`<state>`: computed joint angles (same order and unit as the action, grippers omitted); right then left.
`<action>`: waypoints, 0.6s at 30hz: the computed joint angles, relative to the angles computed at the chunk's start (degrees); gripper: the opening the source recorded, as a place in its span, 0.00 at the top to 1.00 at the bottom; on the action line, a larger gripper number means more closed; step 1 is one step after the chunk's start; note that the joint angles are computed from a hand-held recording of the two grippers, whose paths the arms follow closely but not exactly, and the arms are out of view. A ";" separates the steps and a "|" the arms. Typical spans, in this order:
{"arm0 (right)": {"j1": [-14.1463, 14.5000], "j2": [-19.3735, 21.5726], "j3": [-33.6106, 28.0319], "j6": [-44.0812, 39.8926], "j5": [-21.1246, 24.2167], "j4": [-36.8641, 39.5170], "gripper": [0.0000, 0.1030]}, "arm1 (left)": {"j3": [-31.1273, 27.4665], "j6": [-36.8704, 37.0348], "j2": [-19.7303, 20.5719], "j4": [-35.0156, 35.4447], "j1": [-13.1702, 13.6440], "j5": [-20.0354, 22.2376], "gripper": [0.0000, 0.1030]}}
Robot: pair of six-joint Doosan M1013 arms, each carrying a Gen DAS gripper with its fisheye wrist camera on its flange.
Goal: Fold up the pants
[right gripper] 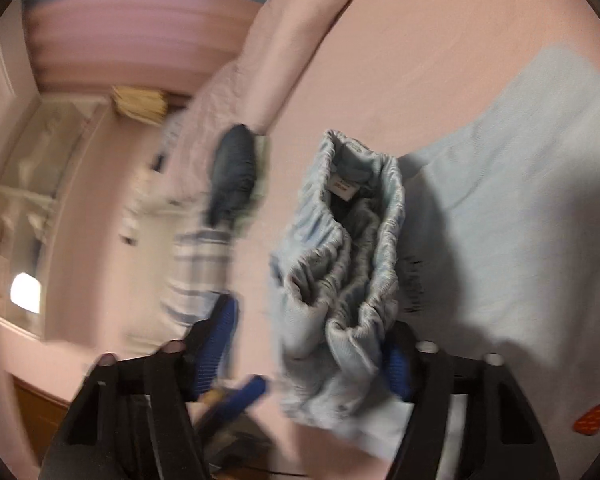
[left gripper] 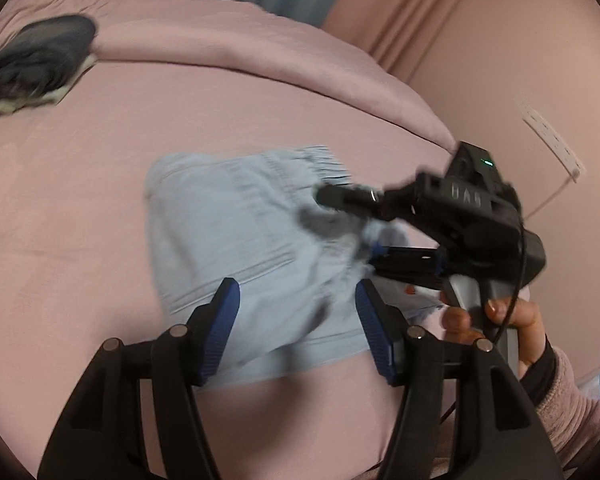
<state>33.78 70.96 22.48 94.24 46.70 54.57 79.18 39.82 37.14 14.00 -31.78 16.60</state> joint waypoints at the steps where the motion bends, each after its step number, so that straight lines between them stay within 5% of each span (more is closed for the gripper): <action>1: 0.31 -0.14 -0.24 0.83 -0.42 -3.36 0.61 | 0.43 -1.22 -0.19 0.42 0.16 0.05 0.42; 6: 1.21 -3.75 6.47 -4.32 -7.40 -7.33 0.69 | 0.31 -2.56 -0.15 -0.93 0.77 2.24 0.42; 10: 1.31 -6.65 12.49 -11.55 -12.50 -3.08 0.69 | -1.79 -1.82 0.82 -2.53 0.85 5.19 0.42; 18: -0.05 -9.86 19.17 -22.79 -15.40 7.86 0.70 | -4.35 -1.84 1.76 -3.15 0.37 6.60 0.42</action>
